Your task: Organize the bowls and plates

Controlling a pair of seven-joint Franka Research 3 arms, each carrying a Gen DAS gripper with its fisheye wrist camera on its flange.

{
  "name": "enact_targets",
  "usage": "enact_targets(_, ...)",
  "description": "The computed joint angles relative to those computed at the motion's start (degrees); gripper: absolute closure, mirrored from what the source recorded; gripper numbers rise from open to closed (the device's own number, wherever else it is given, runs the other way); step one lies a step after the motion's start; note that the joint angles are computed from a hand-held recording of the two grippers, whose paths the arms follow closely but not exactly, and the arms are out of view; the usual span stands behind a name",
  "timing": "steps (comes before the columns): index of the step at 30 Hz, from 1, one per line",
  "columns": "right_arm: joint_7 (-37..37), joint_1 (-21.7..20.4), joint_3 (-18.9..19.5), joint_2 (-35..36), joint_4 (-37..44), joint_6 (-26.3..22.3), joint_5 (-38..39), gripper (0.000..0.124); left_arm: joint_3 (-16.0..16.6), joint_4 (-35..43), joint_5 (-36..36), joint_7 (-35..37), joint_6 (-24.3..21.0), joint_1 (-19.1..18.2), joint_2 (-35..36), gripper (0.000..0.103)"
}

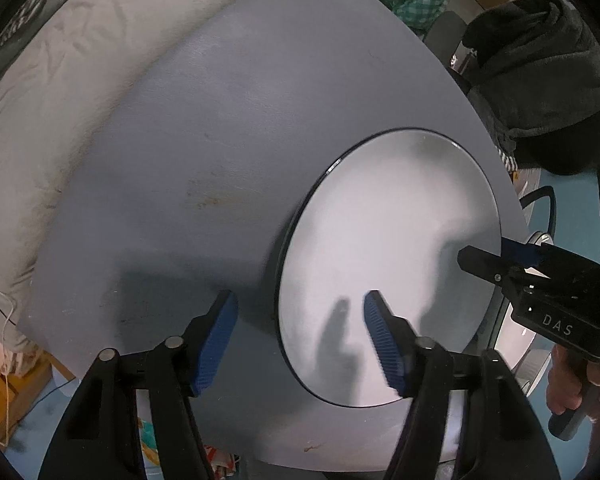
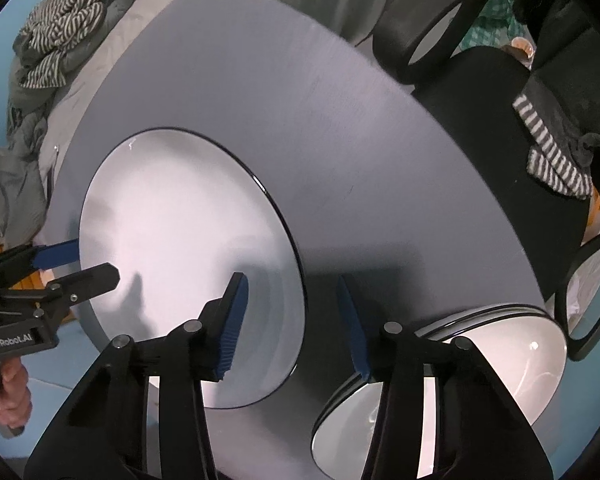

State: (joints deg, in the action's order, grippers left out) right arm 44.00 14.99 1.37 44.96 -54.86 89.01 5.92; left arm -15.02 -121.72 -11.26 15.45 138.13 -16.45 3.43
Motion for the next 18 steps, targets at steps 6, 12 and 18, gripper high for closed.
enact_targets(6,0.36,0.02,-0.14,1.88,2.90,-2.74,-0.21,0.090,-0.06,0.85,-0.27,1.39,-1.24,0.03,1.24,0.066)
enact_targets(12,0.87,0.07,-0.09,1.28,1.88,-1.83,0.05,0.104,-0.20,1.72,0.79,2.63,-1.36,-0.03,1.90,0.076)
enact_targets(18,1.98,0.10,-0.11,0.69,0.86,-1.26,0.21,0.104,-0.23,2.51,2.60,0.39,-2.48,-0.35,2.36,0.080)
